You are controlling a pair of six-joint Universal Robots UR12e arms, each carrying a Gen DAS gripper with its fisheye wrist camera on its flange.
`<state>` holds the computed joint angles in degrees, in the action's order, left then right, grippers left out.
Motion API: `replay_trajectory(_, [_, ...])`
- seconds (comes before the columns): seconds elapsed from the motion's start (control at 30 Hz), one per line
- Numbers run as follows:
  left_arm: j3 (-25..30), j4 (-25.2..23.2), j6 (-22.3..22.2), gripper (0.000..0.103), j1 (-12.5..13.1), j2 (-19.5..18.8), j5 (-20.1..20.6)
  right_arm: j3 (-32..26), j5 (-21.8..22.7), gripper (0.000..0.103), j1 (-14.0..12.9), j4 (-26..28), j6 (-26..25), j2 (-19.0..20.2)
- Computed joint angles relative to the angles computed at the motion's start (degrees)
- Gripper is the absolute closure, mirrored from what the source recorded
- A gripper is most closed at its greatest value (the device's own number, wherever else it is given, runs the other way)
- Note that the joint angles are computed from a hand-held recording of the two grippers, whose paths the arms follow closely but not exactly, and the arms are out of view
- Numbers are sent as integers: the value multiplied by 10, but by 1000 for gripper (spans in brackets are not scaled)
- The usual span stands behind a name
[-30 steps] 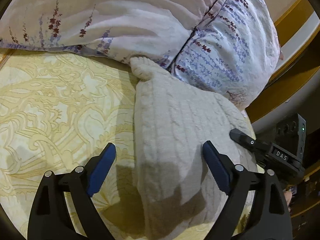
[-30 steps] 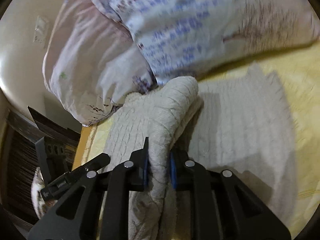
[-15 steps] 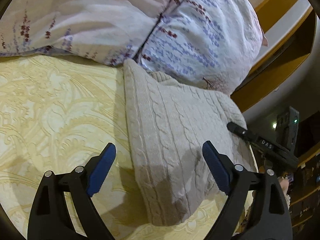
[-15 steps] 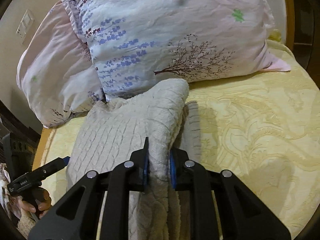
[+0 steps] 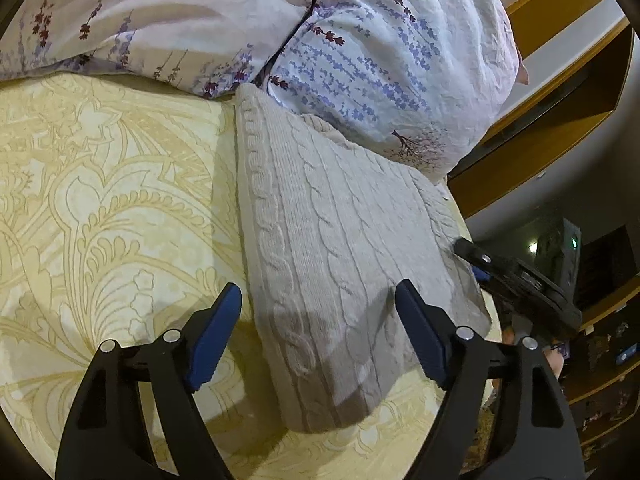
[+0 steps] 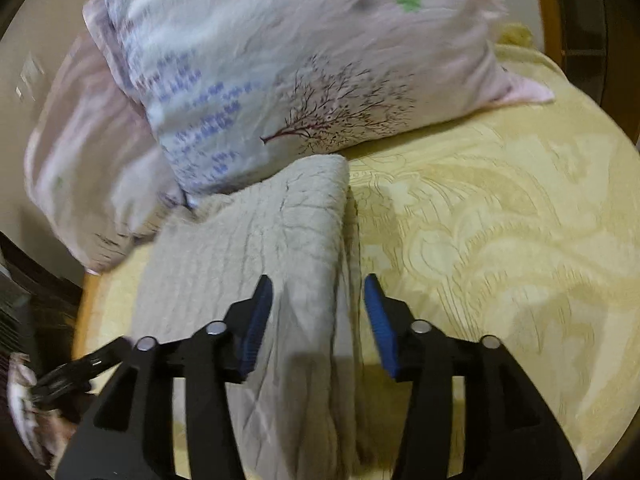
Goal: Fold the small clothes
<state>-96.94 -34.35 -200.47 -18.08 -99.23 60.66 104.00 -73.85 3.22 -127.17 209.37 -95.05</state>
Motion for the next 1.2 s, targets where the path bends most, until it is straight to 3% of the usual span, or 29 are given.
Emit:
replay_trajectory(0.23, [-11,-4,-1,23,-3,8,-3,41,44,51,-8,6,-13,-49])
replay_trajectory(0.27, [-13,-6,-1,23,-5,8,0,44,43,54,-6,11,-17,-51])
replay_trajectory(0.3, [-14,-9,-1,23,-6,9,2,46,43,75,-3,13,-21,-50])
replay_trajectory(0.33, [-14,-12,0,23,-7,9,4,47,43,84,0,16,-24,-48])
replay_trajectory(0.4, [-17,-15,1,23,-9,11,10,52,28,88,6,-2,-22,-51])
replay_trajectory(0.5, [-21,-12,9,23,-13,15,22,57,11,90,10,-31,-26,-64])
replay_trajectory(0.67, [-22,-18,35,23,-24,18,50,62,-25,91,20,12,-27,-69])
replay_trajectory(0.73, [-21,-21,42,23,-27,17,57,73,-18,90,17,-1,-14,-72])
replay_trajectory(0.83, [-20,-25,46,23,-27,18,56,67,-10,85,15,11,-18,-69])
replay_trajectory(0.97, [-20,-5,37,22,-17,22,45,56,16,45,-3,1,-5,-67])
replay_trajectory(1.1, [2,-13,12,20,-2,9,31,42,74,35,-35,-32,25,-50])
replay_trajectory(1.2, [30,-23,-18,21,13,-16,14,19,84,35,-46,-23,29,-19])
